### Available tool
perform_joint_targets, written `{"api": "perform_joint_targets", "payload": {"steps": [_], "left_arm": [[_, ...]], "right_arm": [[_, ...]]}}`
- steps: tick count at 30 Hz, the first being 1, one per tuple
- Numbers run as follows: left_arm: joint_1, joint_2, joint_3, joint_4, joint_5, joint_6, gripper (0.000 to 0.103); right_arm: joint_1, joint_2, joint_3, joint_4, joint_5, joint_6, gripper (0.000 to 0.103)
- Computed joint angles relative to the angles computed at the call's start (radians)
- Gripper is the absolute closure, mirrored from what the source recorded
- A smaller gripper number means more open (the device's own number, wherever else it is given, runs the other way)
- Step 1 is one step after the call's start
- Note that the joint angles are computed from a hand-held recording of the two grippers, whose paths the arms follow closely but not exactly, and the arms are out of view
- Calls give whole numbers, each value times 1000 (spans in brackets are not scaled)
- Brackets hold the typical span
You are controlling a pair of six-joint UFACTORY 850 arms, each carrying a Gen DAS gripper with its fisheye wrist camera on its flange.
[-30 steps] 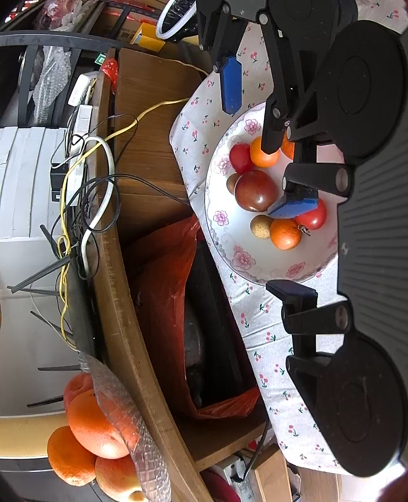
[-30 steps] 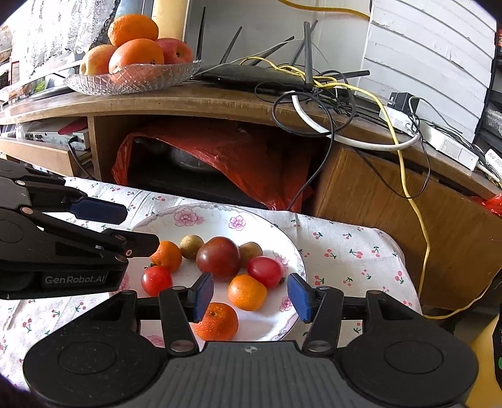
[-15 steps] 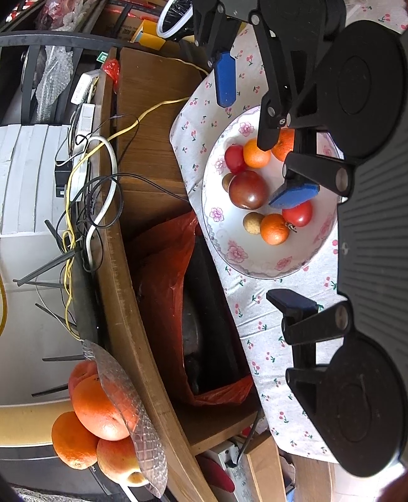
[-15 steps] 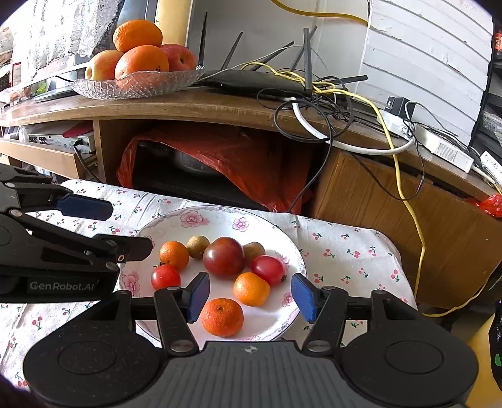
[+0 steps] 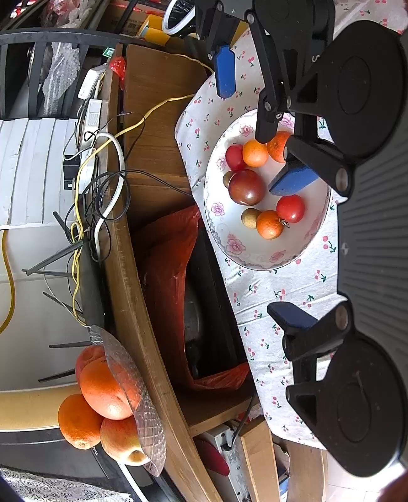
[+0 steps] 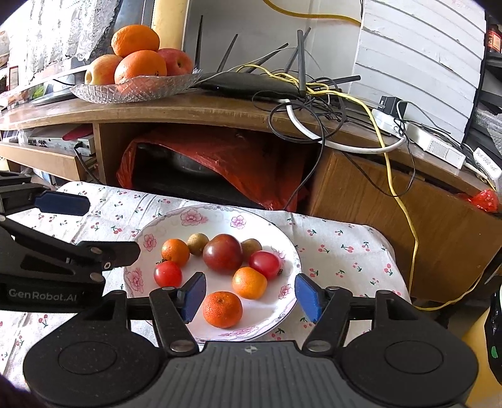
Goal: Organize fruits
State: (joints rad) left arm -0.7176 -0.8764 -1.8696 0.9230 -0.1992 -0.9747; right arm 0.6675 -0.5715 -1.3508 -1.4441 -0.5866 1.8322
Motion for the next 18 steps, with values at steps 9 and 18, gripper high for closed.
{"api": "perform_joint_targets", "payload": {"steps": [9, 18], "left_arm": [[-13, 39, 59, 207, -11, -218, 9], [-41, 75, 120, 360, -66, -383, 0]], "right_arm": [[10, 23, 26, 17, -4, 23, 44], [30, 60, 74, 40, -30, 62, 43]]}}
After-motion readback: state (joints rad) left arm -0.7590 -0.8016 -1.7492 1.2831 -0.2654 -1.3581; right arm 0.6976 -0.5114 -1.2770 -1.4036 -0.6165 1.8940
